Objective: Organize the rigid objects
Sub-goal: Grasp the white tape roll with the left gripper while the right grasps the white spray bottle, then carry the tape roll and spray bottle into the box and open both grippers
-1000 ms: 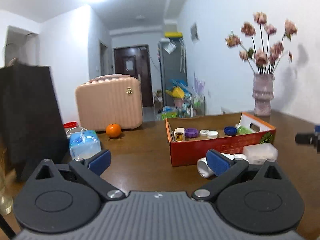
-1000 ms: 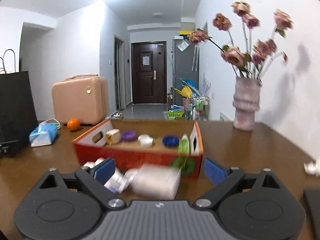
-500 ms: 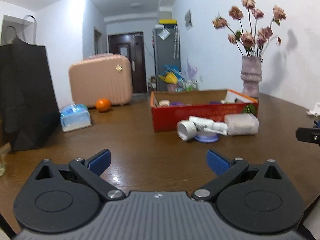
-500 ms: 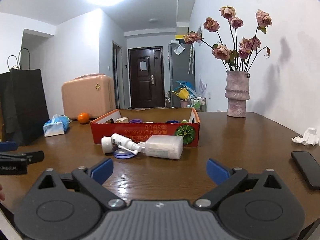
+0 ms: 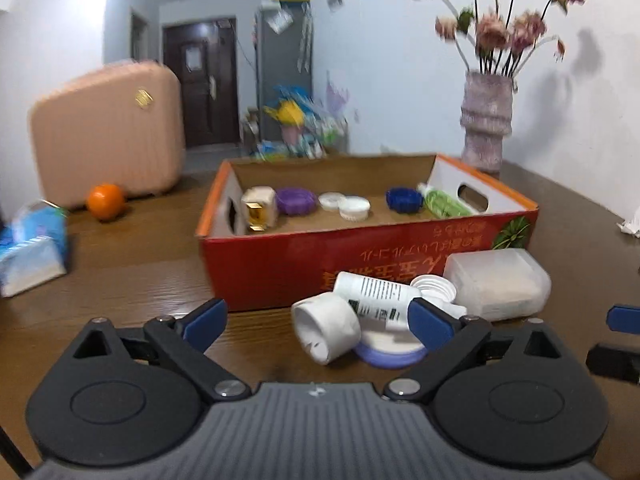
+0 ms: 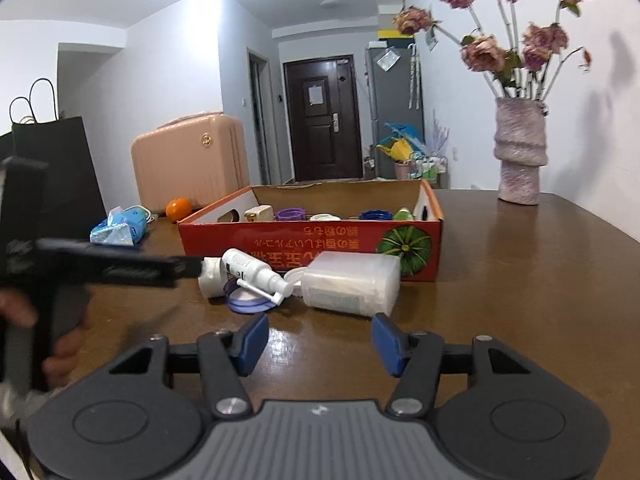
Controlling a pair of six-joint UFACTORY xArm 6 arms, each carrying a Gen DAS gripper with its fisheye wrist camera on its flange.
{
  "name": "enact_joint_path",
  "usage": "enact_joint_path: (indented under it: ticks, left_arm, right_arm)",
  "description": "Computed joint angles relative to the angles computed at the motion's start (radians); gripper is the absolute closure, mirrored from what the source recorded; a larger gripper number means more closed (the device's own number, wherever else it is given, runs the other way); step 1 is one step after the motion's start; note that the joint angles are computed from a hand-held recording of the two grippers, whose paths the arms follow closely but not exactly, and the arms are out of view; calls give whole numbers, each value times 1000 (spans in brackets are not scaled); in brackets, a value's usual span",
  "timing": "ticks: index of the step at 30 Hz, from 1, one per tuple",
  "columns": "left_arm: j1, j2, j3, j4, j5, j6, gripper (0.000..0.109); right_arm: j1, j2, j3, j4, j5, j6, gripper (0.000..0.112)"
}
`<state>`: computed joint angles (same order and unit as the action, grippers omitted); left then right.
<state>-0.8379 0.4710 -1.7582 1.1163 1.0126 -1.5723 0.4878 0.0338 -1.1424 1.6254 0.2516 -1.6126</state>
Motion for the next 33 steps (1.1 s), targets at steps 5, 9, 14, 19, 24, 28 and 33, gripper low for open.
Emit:
enact_joint_path:
  ticks: [5,9,14,19,24,28,33]
  left_arm:
    - [76,-22,67,-18,-174,5,48]
    - [102,-65,134,-53,-245,-12,74]
    - [109,-115,204,-59,-242,-35,84]
    - [102,-125,209,-44,-197,-41,85]
    - [83,-114,187,-24,-143,-21,85]
    - [45,-134,197,14,-91,-74,85]
    - [-46,-200,265,40,-64,-211,85]
  right_arm:
    - [5,142,-171,-179,68,151,64]
    - [32,273,-335,-338,103,245,64]
    - [75,443,-536,-597,133,452,65]
    - [101,527,-623,-770,133,604,78]
    - [119,498,-580,-771,77,595,85]
    - [114,369,-450,-618,28,449,86]
    - [86,174,-243,-467,-13,347,86]
